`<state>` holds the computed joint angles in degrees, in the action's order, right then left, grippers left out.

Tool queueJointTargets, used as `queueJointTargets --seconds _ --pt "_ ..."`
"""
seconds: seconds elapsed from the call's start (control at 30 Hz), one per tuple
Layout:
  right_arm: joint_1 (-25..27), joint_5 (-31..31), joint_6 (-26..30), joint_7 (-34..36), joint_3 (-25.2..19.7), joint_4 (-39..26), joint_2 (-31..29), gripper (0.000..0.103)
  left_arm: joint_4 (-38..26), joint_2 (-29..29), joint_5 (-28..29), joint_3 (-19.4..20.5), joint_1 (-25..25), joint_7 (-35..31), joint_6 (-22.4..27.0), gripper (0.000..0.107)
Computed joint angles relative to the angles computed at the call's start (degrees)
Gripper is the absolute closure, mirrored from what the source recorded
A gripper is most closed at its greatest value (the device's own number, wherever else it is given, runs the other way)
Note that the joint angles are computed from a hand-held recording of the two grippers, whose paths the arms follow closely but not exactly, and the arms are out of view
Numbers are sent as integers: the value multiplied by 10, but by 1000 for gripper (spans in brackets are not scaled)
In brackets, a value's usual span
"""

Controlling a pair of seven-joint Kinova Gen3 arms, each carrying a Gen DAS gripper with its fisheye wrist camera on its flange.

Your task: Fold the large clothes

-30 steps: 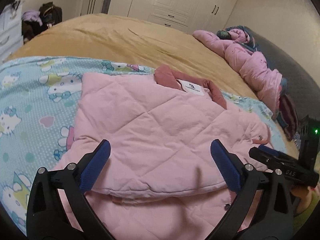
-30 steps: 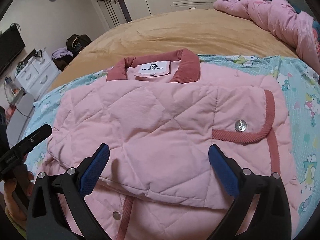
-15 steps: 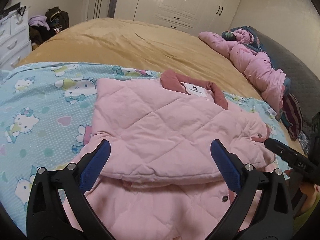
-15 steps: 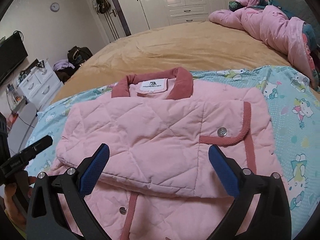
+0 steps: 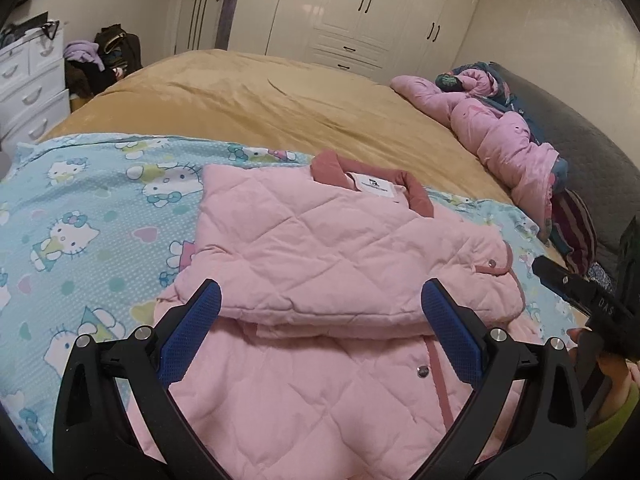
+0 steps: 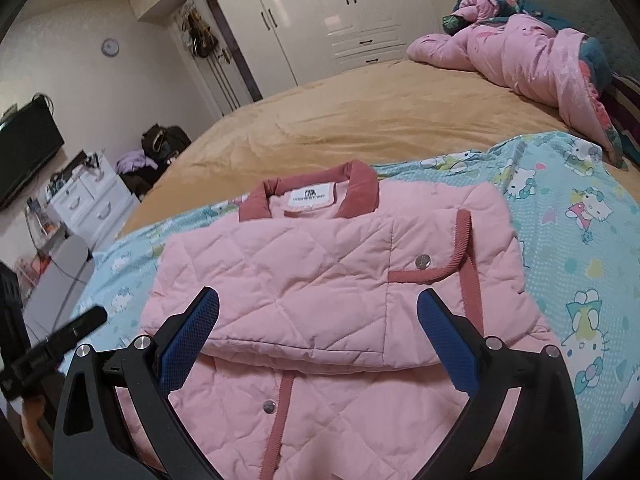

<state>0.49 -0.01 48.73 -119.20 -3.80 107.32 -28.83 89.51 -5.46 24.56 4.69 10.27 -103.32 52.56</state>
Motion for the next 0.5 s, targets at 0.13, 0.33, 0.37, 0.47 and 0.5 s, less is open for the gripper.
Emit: queueJointTargets --seconds 0.13,0.33,0.37,0.47,0.5 --pt "-3 -6 3 -1 4 0 -13 4 5 -17 -9 2 3 6 6 14" --pt "-2 -9 16 2 7 -7 -35 4 0 -41 1 -9 8 7 21 14" --pt "-1 -9 18 2 7 -9 -40 4 0 -44 2 -11 8 6 22 14" --pt "2 -10 27 4 11 -14 -53 4 -2 -57 -16 -3 7 21 22 14" --pt "4 -10 30 4 10 -15 -58 4 -3 -61 -25 -1 6 29 22 14"
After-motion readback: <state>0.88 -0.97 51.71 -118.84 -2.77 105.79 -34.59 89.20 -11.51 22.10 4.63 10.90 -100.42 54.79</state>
